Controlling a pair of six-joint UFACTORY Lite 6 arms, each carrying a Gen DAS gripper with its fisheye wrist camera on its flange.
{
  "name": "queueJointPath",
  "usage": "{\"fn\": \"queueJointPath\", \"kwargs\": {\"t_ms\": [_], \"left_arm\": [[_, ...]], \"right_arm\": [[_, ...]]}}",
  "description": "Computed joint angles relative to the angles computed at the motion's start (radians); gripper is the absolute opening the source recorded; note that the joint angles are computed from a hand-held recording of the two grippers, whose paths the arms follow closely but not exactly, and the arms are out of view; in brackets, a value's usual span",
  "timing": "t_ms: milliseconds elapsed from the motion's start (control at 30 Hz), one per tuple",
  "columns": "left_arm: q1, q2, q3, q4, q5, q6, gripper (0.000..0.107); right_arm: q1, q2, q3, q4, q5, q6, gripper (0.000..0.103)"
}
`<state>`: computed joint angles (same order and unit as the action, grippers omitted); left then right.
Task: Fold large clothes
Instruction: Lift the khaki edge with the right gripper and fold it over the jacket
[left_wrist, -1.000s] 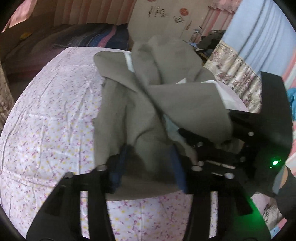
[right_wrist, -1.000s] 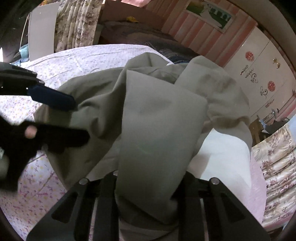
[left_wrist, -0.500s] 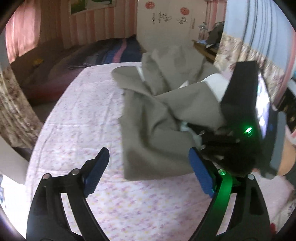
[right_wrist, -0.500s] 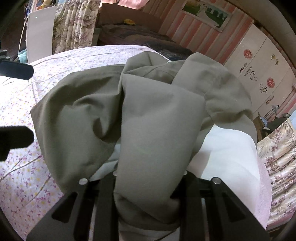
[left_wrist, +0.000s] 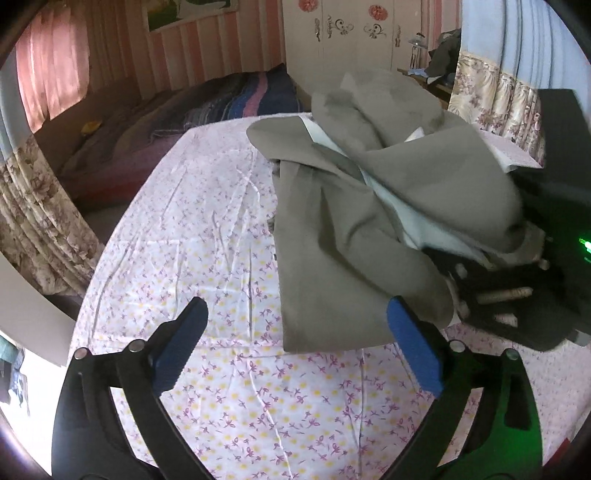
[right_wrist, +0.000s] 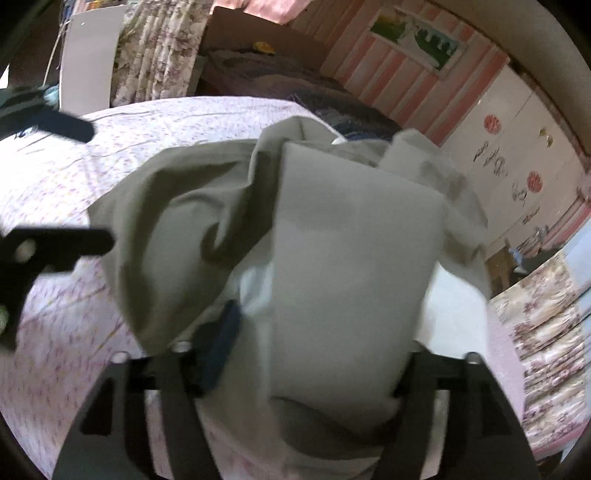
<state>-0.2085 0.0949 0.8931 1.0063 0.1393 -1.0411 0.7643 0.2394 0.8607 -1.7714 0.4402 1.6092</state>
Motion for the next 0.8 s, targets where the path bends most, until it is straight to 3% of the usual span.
{"fn": "queueJointPath", "kwargs": {"t_ms": [100,300,367,567,633,800], "left_arm": [[-0.023,-0.008,0.003,0.063,0.028,-0.055,0.099],[-0.064,0.009,0.025,0.074,0.063,-0.071,0.099],[-0.074,0.022,0.033,0.089,0.076,-0.095,0.099],[-0.049,0.041,0.039,0.058,0.068,-0.061,0.099],[-0.035,0.042,0.040,0.039,0.063,-0.035,0.099],[0.001,0.043,0.044,-0.006,0.040,0.030,0.099]], "right_arm": [[0.011,-0.136,-0.120,-0.007,0.008,0.007,0.084],[0.002,-0.350,-0.285,-0.006,-0.002,0.019,0.087],[-0.005,-0.409,-0.335,-0.079,-0.029,0.094,0.088],[0.025,-0.234,-0.250,-0.234,-0.035,0.264,0.096],[0.006,-0.177,-0.197,-0.234,-0.095,0.266,0.096],[0.021,-0.070,-0.129,-0.204,-0.112,0.246,0.102]]}}
